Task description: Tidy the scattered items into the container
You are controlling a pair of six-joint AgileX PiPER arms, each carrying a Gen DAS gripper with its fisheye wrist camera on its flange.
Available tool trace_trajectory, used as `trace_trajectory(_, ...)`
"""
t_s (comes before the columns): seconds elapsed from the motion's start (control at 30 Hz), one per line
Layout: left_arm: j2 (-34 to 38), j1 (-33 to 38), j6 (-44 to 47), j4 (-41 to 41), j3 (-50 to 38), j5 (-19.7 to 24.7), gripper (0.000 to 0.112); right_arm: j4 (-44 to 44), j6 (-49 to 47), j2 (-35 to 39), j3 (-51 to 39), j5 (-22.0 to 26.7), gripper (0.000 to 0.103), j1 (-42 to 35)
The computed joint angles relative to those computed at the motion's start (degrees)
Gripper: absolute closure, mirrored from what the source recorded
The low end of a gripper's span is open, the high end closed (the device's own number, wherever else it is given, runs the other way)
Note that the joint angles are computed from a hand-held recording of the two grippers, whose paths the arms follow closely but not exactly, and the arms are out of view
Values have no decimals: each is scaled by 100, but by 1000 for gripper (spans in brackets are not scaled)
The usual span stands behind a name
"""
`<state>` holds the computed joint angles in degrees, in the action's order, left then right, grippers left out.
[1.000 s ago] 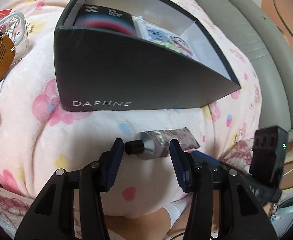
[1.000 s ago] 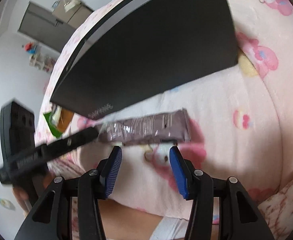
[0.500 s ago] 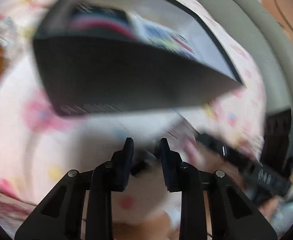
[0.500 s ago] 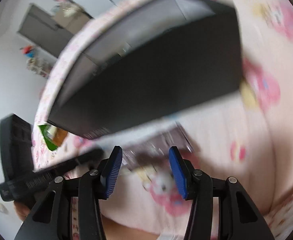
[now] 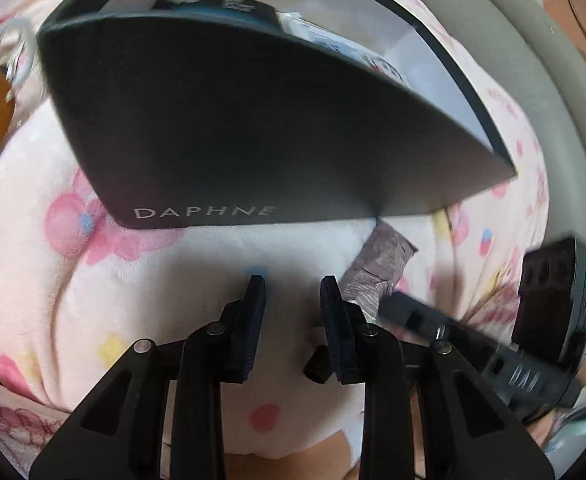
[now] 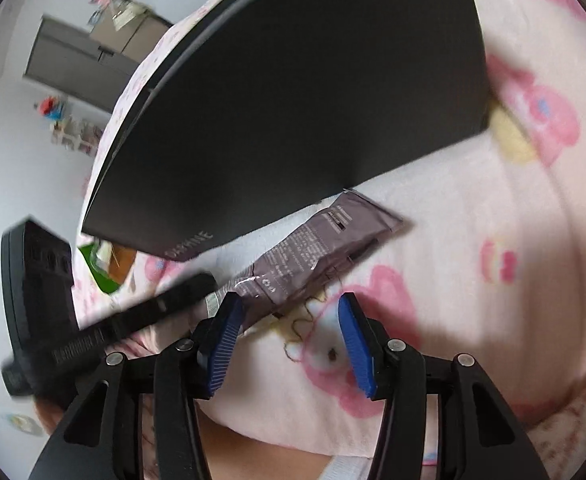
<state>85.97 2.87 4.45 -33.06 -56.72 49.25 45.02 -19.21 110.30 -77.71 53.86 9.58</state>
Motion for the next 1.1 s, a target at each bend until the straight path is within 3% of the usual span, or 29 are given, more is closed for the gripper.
trace_trajectory(0.1,30,461,1026,-1103,163,547,85,249,-30,37,9,-92,54,-78)
trace_trajectory(0.17,17,578,1415,-1445,282,689,85,610,-380,-53,145,-157,54,-125)
trace_trajectory(0.27,56,489,1508,-1451,187,812,85,1312,-1211,-325,389,-228,57,-168)
trace_trajectory(0.33,5,397,1359,-1240,159,740,84,1295,-1349,-460,460,-366,57,-102)
trace_trajectory(0.4,-92,277,1106,-911,106,536,84,569,-670,-576,521,-758,57,99)
trace_trajectory(0.5,-38,207,654,-471,1,237,82,-75,333,-322,456,-670,57,161)
trace_trajectory(0.63,312,74,356,-166,-249,324,82,37,186,-101,241,-578,55,152)
trace_trajectory(0.7,304,174,549,-285,-209,400,82,638,-277,137,120,-366,53,75)
trace_trajectory(0.8,309,462,876,-702,-86,540,84,961,-497,132,306,-479,53,102)
trace_trajectory(0.9,284,606,1147,-1012,-40,717,85,1643,-1336,-83,541,-389,66,-49)
trace_trajectory(1.1,302,363,1425,-1168,-51,939,83,1284,-1131,-251,660,-818,66,193)
